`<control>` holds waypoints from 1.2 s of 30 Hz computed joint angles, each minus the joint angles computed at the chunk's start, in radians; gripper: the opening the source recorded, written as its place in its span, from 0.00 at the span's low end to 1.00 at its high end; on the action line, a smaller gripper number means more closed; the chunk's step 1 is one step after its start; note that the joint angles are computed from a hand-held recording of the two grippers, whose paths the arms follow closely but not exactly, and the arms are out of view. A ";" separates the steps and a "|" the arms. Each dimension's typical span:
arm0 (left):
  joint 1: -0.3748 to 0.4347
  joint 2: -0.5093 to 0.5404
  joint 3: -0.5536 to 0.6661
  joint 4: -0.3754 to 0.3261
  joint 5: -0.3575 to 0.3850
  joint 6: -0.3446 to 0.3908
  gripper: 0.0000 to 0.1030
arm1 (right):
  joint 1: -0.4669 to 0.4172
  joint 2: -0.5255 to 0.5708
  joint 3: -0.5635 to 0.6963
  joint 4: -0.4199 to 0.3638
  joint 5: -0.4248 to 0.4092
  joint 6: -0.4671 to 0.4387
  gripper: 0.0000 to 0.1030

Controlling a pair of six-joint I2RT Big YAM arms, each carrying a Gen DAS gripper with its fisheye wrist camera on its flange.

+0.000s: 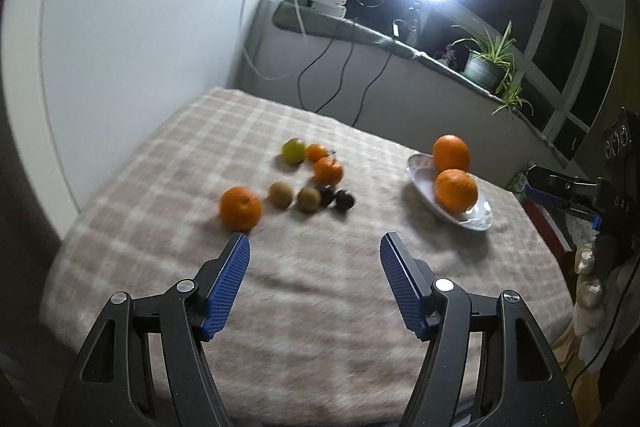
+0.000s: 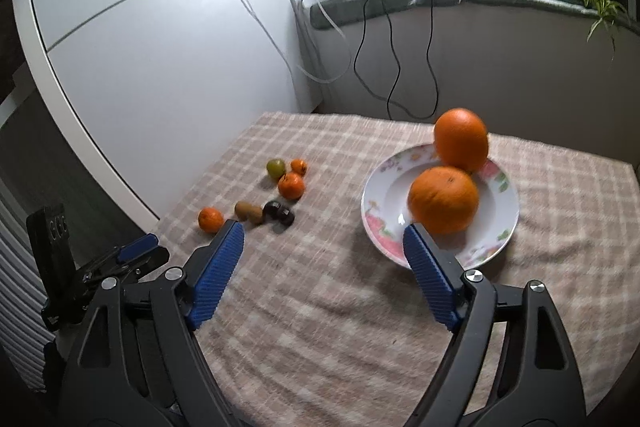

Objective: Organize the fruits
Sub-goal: 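Open the right gripper and withdraw it from the plate, then move the right gripper to a dark plum while the left gripper approaches a small mandarin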

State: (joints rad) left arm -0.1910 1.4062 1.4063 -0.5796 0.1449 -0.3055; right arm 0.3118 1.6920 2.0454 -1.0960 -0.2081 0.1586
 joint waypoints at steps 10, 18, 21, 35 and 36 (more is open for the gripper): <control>0.027 0.005 -0.018 0.007 -0.016 -0.003 0.55 | 0.059 0.017 0.003 0.010 0.035 -0.058 0.82; 0.025 0.050 0.025 -0.028 -0.044 0.027 0.48 | 0.114 0.068 0.052 -0.025 0.078 -0.170 0.74; 0.032 0.075 0.044 -0.027 -0.030 0.028 0.48 | 0.124 0.110 0.091 -0.049 0.082 -0.197 0.71; 0.050 0.184 0.141 -0.062 -0.027 0.059 0.48 | 0.127 0.368 0.360 -0.196 0.071 -0.224 0.52; 0.051 0.189 0.145 -0.066 -0.027 0.057 0.48 | 0.128 0.379 0.374 -0.202 0.075 -0.228 0.51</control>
State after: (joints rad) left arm -0.1401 1.5955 1.5517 -0.6454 0.1179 -0.2481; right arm 0.4402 2.0713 2.4198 -1.2983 -0.1332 -0.0695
